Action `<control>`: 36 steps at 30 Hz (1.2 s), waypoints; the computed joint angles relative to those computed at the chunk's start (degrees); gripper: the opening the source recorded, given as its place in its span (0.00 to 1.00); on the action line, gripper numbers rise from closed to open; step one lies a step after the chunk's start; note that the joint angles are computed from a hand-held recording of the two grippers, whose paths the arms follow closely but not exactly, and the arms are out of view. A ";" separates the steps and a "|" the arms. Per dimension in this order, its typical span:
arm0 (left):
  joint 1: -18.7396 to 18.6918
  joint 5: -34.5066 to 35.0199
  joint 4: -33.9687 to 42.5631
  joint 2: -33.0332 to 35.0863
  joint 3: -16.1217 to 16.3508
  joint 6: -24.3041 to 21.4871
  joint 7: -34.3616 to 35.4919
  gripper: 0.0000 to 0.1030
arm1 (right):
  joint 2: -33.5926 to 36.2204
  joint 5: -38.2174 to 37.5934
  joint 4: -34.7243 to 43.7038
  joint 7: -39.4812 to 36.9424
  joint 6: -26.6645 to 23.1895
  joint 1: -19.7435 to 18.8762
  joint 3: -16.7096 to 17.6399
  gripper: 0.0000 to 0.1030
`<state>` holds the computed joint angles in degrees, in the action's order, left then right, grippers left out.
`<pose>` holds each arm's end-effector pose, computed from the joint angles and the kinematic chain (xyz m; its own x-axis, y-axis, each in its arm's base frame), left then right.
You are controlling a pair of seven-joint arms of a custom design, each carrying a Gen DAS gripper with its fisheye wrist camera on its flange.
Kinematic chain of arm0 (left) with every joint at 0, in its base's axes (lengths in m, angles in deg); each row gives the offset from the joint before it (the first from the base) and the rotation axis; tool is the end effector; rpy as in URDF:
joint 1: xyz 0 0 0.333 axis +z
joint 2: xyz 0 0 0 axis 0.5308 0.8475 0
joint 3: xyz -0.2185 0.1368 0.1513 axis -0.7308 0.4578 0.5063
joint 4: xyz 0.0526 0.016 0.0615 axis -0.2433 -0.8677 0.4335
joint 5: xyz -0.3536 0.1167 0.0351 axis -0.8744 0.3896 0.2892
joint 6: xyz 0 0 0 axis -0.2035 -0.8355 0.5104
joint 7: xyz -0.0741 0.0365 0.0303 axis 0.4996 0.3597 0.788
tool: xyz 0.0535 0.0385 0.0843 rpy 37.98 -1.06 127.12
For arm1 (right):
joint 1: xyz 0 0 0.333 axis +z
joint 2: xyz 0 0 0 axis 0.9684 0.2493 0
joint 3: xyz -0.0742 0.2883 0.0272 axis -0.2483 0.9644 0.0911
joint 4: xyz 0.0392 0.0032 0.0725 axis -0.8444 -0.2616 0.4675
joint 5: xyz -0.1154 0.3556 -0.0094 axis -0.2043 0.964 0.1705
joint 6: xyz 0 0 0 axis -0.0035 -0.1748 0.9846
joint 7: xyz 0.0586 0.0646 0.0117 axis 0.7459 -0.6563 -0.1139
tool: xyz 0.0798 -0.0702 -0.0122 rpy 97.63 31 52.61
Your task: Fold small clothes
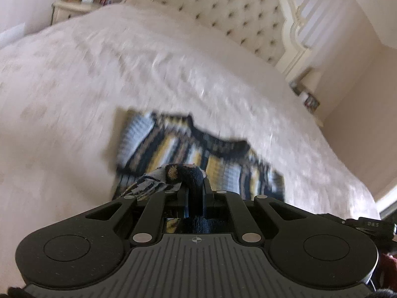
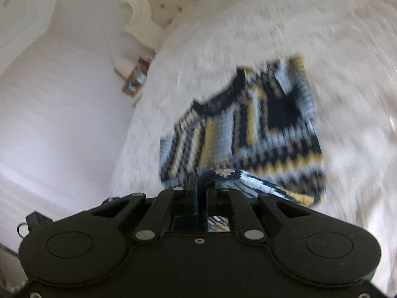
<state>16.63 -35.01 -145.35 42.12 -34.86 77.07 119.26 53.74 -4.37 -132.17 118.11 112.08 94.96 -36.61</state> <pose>0.4712 -0.1489 0.5740 -0.0840 -0.8780 0.4712 -0.7125 -0.2777 -0.6444 0.4236 0.0547 0.5761 0.0244 -0.6458 -0.7631 -0.7856 0.4597 -0.4142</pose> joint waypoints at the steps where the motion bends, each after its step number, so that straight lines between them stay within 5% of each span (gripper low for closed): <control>1: -0.21 -0.24 1.51 1.57 0.18 0.96 0.48 0.08 | 2.03 1.03 1.76 -0.91 1.03 0.57 -0.41 0.13; 8: 3.06 1.52 14.34 14.63 -2.11 1.87 0.01 0.08 | 17.08 5.59 15.48 -6.42 3.53 -0.95 0.30 0.13; 16: 7.35 10.09 24.74 26.20 -4.96 -2.77 -8.69 0.08 | 31.02 -2.62 26.90 1.60 0.94 -7.86 5.48 0.13; 36: 7.38 26.67 47.02 41.85 -4.08 -22.72 -23.90 0.13 | 43.27 -14.22 37.69 12.15 -1.13 -14.46 11.54 0.16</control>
